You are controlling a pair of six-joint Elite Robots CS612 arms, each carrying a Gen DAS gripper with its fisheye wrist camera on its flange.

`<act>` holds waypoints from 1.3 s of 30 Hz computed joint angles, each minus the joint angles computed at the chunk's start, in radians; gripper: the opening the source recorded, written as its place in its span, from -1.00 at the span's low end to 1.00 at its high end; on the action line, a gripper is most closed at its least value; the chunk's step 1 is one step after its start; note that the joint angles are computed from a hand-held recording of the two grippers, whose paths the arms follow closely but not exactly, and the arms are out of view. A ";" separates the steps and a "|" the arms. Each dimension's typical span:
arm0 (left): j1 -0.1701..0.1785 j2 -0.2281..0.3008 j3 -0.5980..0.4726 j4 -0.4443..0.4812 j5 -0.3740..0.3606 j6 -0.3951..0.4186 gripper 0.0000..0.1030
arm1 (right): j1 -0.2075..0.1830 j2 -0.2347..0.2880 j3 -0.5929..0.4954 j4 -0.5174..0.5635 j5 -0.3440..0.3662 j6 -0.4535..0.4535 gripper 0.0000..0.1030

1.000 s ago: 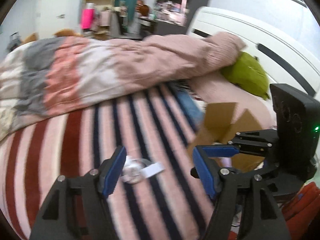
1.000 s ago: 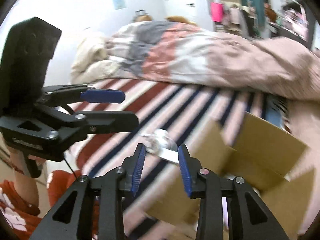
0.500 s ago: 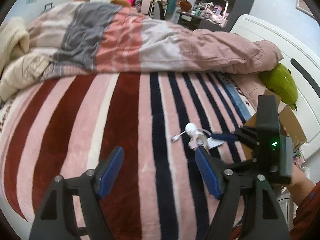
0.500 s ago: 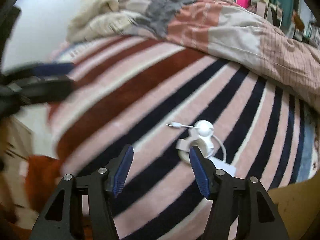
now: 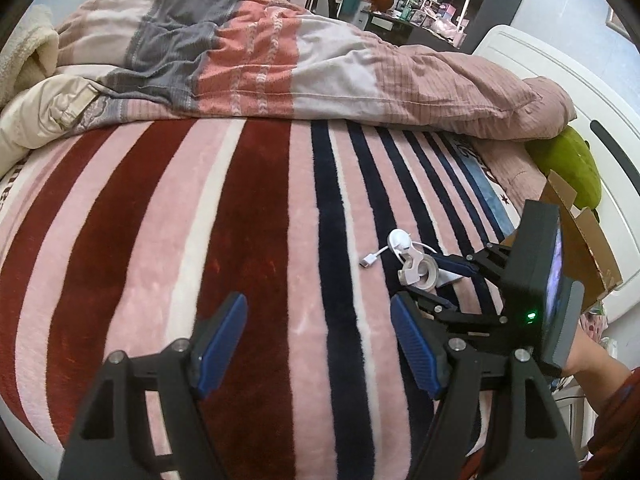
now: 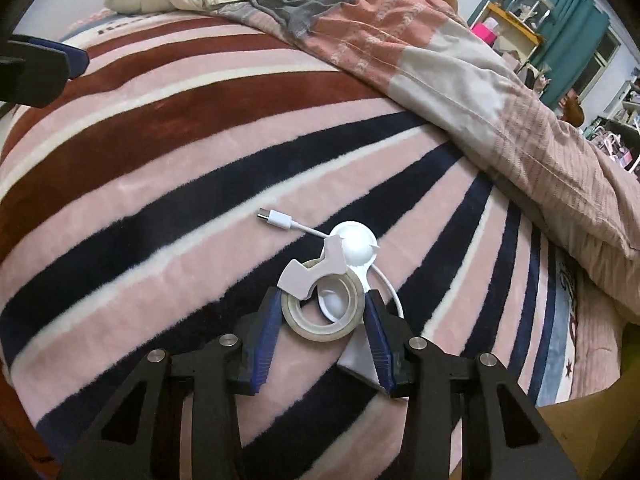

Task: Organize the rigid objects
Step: 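Grasp the white tape roll with the right gripper, then carry the tape roll into the cardboard box and open the right gripper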

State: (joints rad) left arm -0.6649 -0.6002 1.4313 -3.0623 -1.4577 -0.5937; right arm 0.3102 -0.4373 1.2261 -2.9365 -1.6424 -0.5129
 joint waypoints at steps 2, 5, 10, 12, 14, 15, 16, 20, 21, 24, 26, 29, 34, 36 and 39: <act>-0.002 -0.001 -0.003 0.000 -0.009 0.006 0.38 | -0.005 -0.012 0.011 0.010 0.036 0.021 -0.28; -0.006 -0.003 -0.008 -0.015 -0.038 0.018 0.38 | -0.016 -0.046 0.046 0.009 0.128 0.038 -0.28; -0.009 0.001 -0.034 -0.079 -0.142 0.031 0.38 | -0.039 -0.115 0.119 -0.020 0.319 0.060 -0.28; -0.012 0.004 -0.051 -0.094 -0.182 0.039 0.38 | -0.050 -0.140 0.145 -0.035 0.393 0.064 -0.28; -0.019 0.008 -0.073 -0.098 -0.205 0.051 0.28 | -0.061 -0.164 0.174 -0.065 0.450 0.064 -0.28; -0.023 0.010 -0.085 -0.097 -0.218 0.058 0.21 | -0.068 -0.177 0.192 -0.092 0.472 0.065 -0.28; -0.026 0.013 -0.100 -0.094 -0.235 0.067 0.06 | -0.072 -0.184 0.203 -0.109 0.482 0.065 -0.28; -0.043 0.031 -0.172 -0.042 -0.277 0.114 -0.29 | -0.096 -0.212 0.259 -0.208 0.508 0.076 -0.29; -0.049 0.037 -0.195 -0.017 -0.280 0.133 -0.32 | -0.104 -0.218 0.272 -0.227 0.516 0.085 -0.29; -0.068 0.056 -0.261 0.048 -0.268 0.179 -0.42 | -0.129 -0.235 0.305 -0.272 0.522 0.106 -0.28; -0.075 0.074 -0.309 0.089 -0.282 0.200 -0.45 | -0.146 -0.246 0.328 -0.303 0.510 0.128 -0.29; -0.087 0.109 -0.398 0.169 -0.310 0.235 -0.45 | -0.173 -0.263 0.360 -0.327 0.495 0.157 -0.28; -0.101 0.190 -0.585 0.365 -0.362 0.282 -0.45 | -0.208 -0.290 0.385 -0.279 0.447 0.189 -0.28; -0.104 0.221 -0.652 0.438 -0.383 0.292 -0.45 | -0.220 -0.298 0.385 -0.224 0.430 0.201 -0.28; -0.110 0.254 -0.724 0.516 -0.387 0.308 -0.45 | -0.235 -0.306 0.383 -0.150 0.415 0.217 -0.28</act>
State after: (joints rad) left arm -0.7753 -0.3458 0.7072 -2.5458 -1.8447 -0.2859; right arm 0.0754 -0.7430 1.6089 -3.0863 -1.2273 -0.2956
